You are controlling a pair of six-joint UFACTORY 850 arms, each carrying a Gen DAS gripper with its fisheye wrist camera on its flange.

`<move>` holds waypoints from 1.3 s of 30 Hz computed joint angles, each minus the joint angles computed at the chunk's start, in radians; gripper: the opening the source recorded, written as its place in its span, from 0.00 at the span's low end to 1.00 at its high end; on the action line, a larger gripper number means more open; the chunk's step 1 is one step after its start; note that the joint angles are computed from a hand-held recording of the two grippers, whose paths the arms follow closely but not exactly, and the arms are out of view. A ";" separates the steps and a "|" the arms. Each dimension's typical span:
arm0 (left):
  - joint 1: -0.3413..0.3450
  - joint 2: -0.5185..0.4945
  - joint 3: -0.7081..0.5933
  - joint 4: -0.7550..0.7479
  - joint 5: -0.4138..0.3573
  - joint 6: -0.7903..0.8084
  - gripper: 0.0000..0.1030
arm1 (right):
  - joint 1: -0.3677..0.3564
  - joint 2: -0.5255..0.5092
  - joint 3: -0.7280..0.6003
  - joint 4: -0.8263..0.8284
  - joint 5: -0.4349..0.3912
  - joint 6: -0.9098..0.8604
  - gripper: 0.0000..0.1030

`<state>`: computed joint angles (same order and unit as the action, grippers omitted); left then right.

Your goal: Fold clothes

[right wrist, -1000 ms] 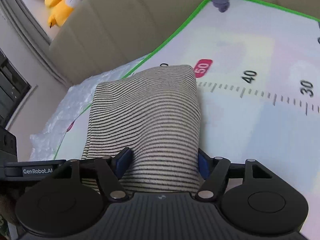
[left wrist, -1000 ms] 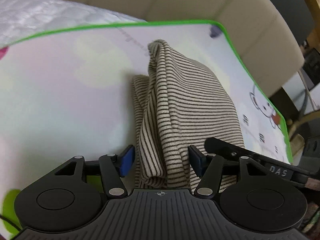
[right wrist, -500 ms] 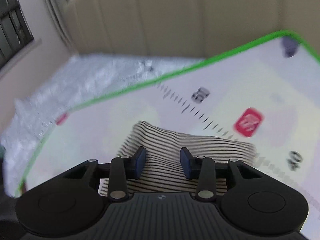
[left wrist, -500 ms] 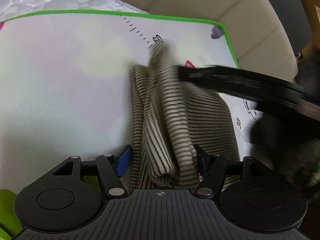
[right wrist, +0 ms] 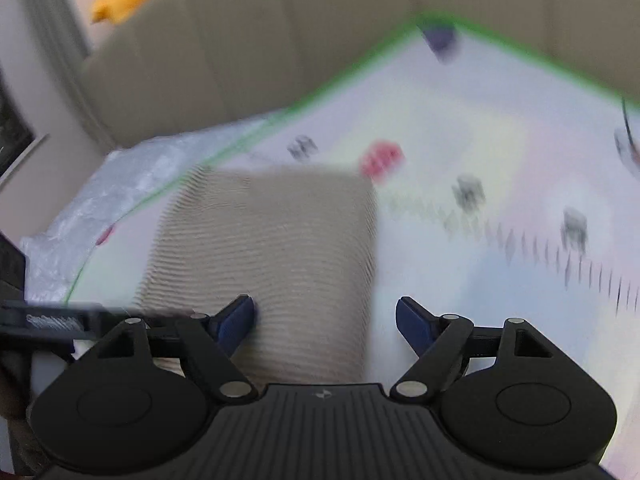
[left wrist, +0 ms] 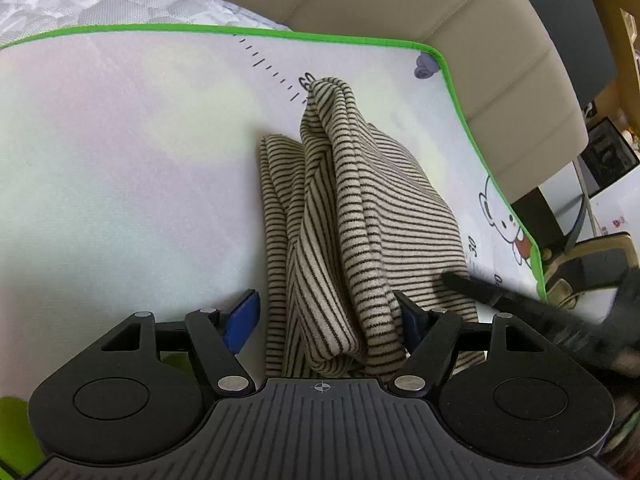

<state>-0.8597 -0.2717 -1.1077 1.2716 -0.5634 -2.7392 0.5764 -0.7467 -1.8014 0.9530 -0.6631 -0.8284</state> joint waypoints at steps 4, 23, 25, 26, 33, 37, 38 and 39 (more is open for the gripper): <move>0.000 0.000 -0.003 -0.007 -0.003 0.012 0.73 | -0.006 -0.038 -0.051 0.093 -0.081 0.066 0.55; 0.006 -0.007 -0.008 0.034 -0.057 -0.034 0.77 | 0.017 0.201 0.292 0.226 0.201 -0.325 0.93; -0.013 -0.034 -0.054 -0.025 -0.135 0.060 0.78 | -0.007 0.267 0.402 0.314 0.202 -0.390 1.00; -0.028 -0.054 -0.087 -0.062 -0.184 0.115 0.78 | -0.022 0.294 0.447 0.343 0.200 -0.401 1.00; -0.138 -0.260 -0.430 -0.321 -0.579 0.533 0.93 | -0.066 0.395 0.638 0.462 0.364 -0.661 1.00; -0.209 -0.443 -0.738 -0.447 -0.875 0.638 1.00 | -0.079 0.399 0.676 0.605 0.373 -0.900 1.00; -0.224 -0.487 -0.800 -0.484 -0.920 0.608 1.00 | -0.086 0.397 0.677 0.622 0.357 -0.910 1.00; -0.238 -0.532 -0.866 -0.520 -0.964 0.580 1.00 | -0.088 0.391 0.673 0.618 0.349 -0.902 1.00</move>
